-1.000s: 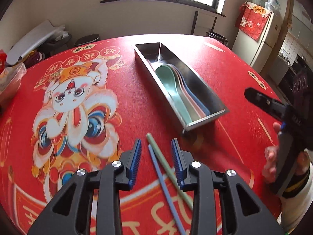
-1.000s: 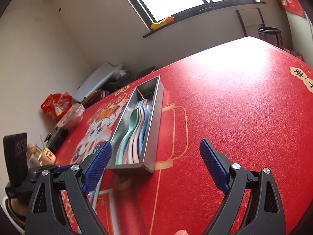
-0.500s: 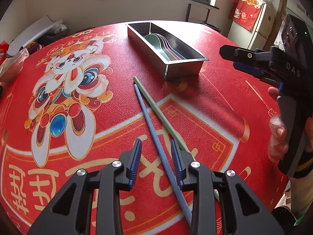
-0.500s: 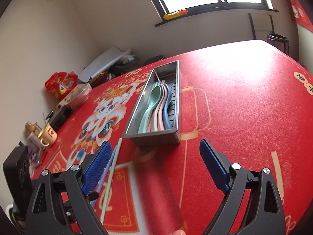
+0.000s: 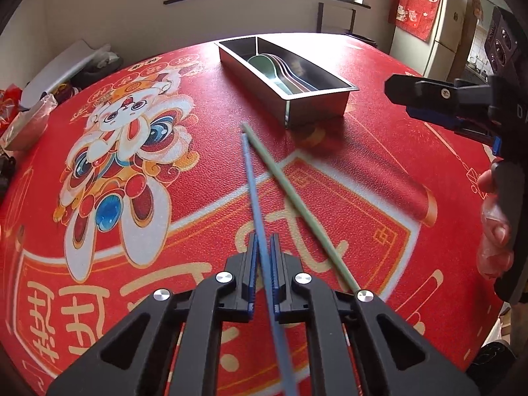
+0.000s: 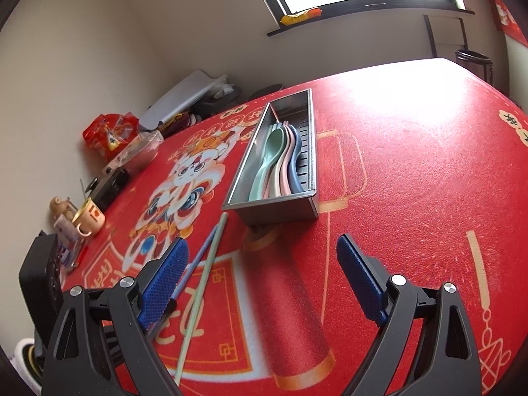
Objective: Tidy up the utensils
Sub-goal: 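Grasp the second blue chopstick with the left tool, then grasp the green chopstick with the right tool while the left tool holds the blue chopstick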
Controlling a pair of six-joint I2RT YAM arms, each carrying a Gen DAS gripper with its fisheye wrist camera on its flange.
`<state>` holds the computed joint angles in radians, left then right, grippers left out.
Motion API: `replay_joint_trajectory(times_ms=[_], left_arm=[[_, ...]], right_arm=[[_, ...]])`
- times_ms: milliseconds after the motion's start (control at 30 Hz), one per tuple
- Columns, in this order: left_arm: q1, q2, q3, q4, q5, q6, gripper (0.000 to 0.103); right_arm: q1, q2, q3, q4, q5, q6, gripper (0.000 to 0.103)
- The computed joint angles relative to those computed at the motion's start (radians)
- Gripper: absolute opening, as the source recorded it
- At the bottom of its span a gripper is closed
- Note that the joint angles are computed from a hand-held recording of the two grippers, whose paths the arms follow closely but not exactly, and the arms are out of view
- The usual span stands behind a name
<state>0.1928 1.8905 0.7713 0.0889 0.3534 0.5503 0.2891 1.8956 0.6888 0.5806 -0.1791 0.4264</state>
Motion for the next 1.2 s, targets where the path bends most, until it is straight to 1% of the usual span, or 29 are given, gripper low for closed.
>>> replay_joint_trajectory(times_ms=[267,400,467,567,667,833,867,900,967,1033,1067,1100,1133,1167,1200], left_arm=[[0.088,0.055,0.089,-0.033,0.003,-0.003,0.006],[0.142,0.085,0.141,-0.055,0.012,-0.013,0.006],[0.169,0.101,0.167,-0.068,0.024,-0.018,0.006],[0.200,0.120,0.196,-0.078,0.037,-0.027,0.006],[0.222,0.133,0.211,-0.080,0.059,-0.028,0.006],[0.247,0.147,0.219,-0.082,0.110,-0.030,0.006],[0.251,0.151,0.226,-0.090,0.121,-0.031,0.006],[0.255,0.156,0.235,-0.100,0.132,-0.032,0.006],[0.262,0.163,0.244,-0.111,0.149,-0.033,0.006],[0.262,0.161,0.240,-0.108,0.149,-0.032,0.006],[0.261,0.159,0.236,-0.103,0.148,-0.032,0.006],[0.262,0.159,0.234,-0.101,0.147,-0.028,0.006],[0.263,0.161,0.237,-0.104,0.151,-0.026,0.006],[0.265,0.163,0.239,-0.108,0.156,-0.028,0.006],[0.268,0.164,0.241,-0.112,0.162,-0.028,0.006]], right_arm=[[0.024,0.018,0.023,-0.040,0.048,-0.018,0.088],[0.052,0.028,0.061,-0.097,0.082,-0.039,0.088],[0.069,0.041,0.095,-0.144,0.101,-0.053,0.088],[0.117,0.081,0.205,-0.289,0.148,-0.106,0.088],[0.168,0.127,0.306,-0.407,0.173,-0.164,0.088],[0.232,0.203,0.429,-0.529,0.214,-0.194,0.087],[0.241,0.217,0.453,-0.553,0.228,-0.197,0.077],[0.249,0.236,0.483,-0.586,0.238,-0.199,0.069],[0.256,0.260,0.517,-0.623,0.240,-0.196,0.068],[0.272,0.268,0.530,-0.635,0.279,-0.208,0.066],[0.274,0.267,0.528,-0.631,0.271,-0.212,0.059],[0.276,0.267,0.534,-0.637,0.270,-0.213,0.049],[0.278,0.265,0.536,-0.640,0.268,-0.216,0.044],[0.279,0.264,0.538,-0.643,0.261,-0.221,0.033],[0.278,0.262,0.539,-0.646,0.252,-0.227,0.025]])
